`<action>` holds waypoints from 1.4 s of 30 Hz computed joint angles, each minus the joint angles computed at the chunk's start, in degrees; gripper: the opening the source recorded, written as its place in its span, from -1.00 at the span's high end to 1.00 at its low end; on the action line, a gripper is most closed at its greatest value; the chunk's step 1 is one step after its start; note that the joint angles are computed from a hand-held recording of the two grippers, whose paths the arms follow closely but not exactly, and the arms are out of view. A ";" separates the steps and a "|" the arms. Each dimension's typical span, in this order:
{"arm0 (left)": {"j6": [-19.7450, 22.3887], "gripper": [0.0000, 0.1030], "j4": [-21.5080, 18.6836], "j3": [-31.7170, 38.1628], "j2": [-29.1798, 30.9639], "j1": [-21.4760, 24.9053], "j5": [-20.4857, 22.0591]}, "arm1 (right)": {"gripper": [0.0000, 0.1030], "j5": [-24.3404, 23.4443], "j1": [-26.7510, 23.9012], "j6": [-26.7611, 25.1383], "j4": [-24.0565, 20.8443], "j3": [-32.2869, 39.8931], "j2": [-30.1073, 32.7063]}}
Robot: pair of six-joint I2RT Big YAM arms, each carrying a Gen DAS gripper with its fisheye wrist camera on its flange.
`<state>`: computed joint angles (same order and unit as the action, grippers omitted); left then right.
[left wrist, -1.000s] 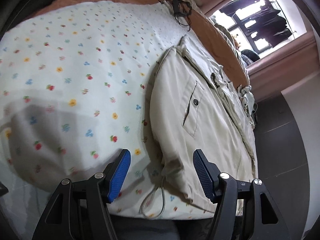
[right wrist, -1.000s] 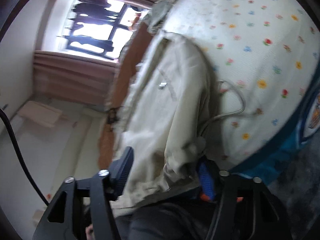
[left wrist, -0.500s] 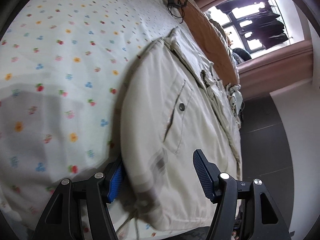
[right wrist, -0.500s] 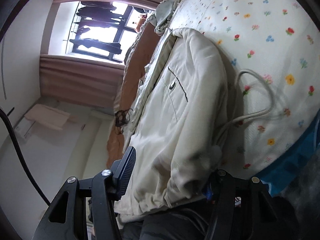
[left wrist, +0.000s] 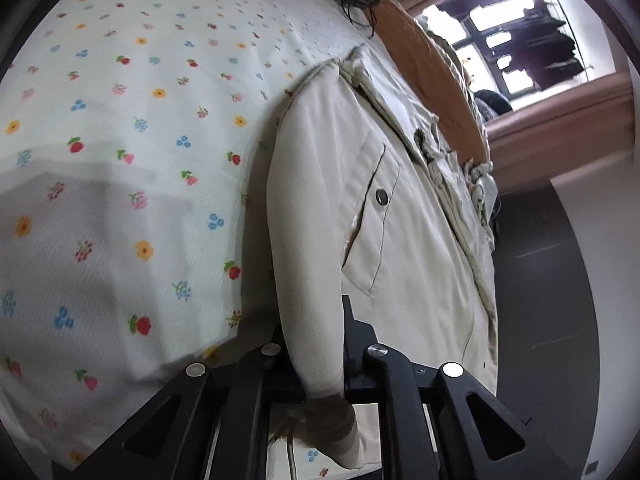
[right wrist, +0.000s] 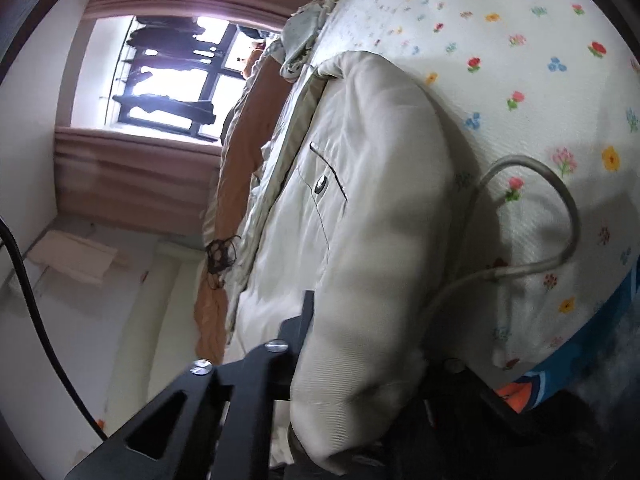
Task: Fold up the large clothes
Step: 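Grasp the coat edge with the left tool while the right tool grasps beside it, then lift the gripped coat edge with both tools and fold it over the body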
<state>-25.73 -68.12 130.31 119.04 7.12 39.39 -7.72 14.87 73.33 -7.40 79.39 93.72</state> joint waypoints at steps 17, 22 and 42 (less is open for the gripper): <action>-7.45 0.86 14.03 -16.43 -15.33 3.80 7.82 | 0.89 3.28 3.19 -4.33 -1.23 -2.03 -10.27; -8.91 0.86 16.47 -21.89 -20.58 4.86 10.37 | 0.89 4.31 4.76 -5.24 -2.37 -2.83 -12.91; -18.87 0.86 29.71 -30.57 -33.61 11.30 20.16 | 0.89 8.75 11.32 -9.62 -2.27 -4.70 -23.58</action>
